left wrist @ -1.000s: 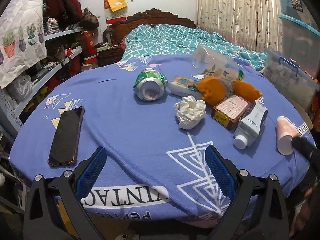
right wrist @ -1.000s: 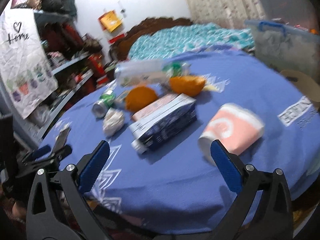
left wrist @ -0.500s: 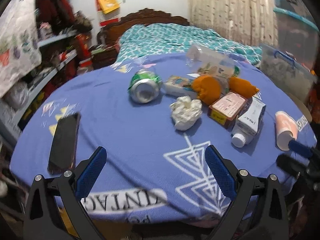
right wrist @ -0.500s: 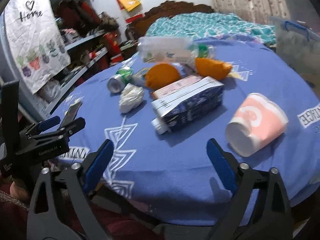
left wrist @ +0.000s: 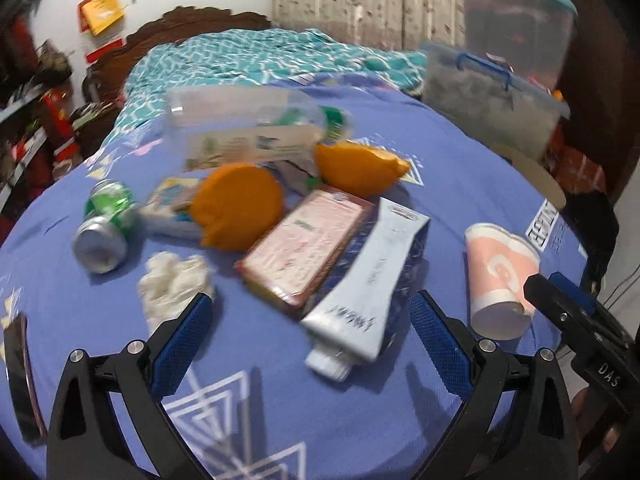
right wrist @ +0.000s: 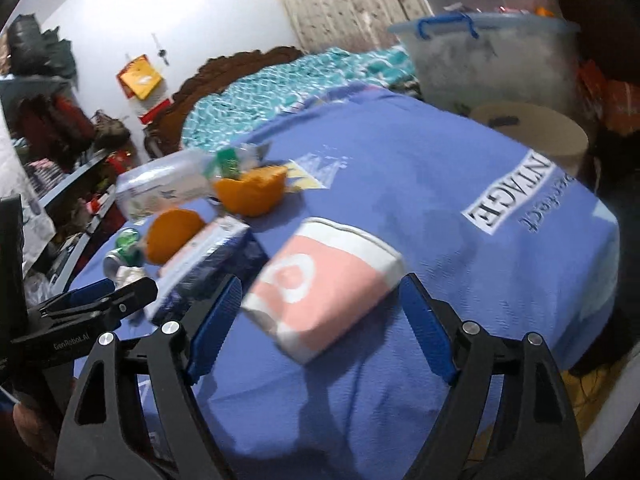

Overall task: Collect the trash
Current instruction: 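Grasp the white milk carton with the left tool while the right tool grasps the pink paper cup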

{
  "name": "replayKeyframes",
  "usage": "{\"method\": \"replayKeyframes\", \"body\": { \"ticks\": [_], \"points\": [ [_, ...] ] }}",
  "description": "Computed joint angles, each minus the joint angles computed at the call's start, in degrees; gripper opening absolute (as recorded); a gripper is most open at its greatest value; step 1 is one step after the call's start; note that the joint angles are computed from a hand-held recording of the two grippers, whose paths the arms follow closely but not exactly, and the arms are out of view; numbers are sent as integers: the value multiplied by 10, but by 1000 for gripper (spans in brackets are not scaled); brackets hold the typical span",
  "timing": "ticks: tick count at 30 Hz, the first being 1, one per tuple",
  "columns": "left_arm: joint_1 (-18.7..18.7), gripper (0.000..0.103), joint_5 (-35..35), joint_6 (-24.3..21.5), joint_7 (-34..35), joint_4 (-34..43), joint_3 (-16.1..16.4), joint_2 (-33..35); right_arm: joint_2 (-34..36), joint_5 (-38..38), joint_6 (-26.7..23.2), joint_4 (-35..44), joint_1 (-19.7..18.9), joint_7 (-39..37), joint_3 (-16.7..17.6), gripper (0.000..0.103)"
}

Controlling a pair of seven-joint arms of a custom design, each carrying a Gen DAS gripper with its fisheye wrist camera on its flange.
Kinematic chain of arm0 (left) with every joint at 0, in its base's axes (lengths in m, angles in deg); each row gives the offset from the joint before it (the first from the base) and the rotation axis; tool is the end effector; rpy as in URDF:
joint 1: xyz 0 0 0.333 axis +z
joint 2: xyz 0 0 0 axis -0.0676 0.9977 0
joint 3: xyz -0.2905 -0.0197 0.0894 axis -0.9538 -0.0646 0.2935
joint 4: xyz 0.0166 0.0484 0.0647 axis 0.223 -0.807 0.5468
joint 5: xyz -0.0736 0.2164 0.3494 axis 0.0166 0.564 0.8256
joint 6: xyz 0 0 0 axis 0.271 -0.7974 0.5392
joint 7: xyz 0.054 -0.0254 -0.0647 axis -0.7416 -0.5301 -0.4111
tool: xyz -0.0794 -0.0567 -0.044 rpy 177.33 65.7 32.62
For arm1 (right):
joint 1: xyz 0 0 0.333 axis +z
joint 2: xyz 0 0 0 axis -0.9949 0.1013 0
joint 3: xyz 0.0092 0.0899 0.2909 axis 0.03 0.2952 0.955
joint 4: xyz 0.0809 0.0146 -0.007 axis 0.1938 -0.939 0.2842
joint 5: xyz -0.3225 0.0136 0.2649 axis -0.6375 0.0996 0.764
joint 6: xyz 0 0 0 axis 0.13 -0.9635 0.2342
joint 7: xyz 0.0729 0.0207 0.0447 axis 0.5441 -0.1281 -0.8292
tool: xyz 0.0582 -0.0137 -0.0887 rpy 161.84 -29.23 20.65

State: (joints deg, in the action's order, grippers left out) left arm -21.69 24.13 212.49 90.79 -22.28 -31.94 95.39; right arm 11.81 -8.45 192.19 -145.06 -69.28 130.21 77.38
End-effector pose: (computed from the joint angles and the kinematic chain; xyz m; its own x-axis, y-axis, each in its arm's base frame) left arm 0.6803 -0.2096 0.3920 -0.0673 -0.9975 -0.0228 -0.7419 0.0653 -0.6673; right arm 0.6727 0.2480 0.3546 0.0879 -0.9315 -0.3530 -0.6568 0.2122 -0.7235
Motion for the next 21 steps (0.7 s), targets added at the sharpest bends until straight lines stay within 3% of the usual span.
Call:
{"method": "replayKeyframes", "body": {
  "ticks": [2,7,10,16,18,21],
  "points": [
    [-6,94,6,-11,8,22,0,18,10,7,-6,9,-12,3,11,85],
    [-23,93,30,-26,9,54,13,49,33,24,-33,23,-92,-29,102,86],
    [-2,66,-7,-42,50,66,-14,60,44,33,-31,32,-107,-49,121,86],
    [-9,58,-17,-21,57,37,-8,44,71,42,-35,49,-163,-114,202,85],
    [-3,57,-31,-11,64,18,-13,32,88,47,-38,60,-187,-140,238,80],
    [3,57,-47,-1,71,-11,-17,12,127,57,-47,81,-242,-194,317,65]
  ]
}}
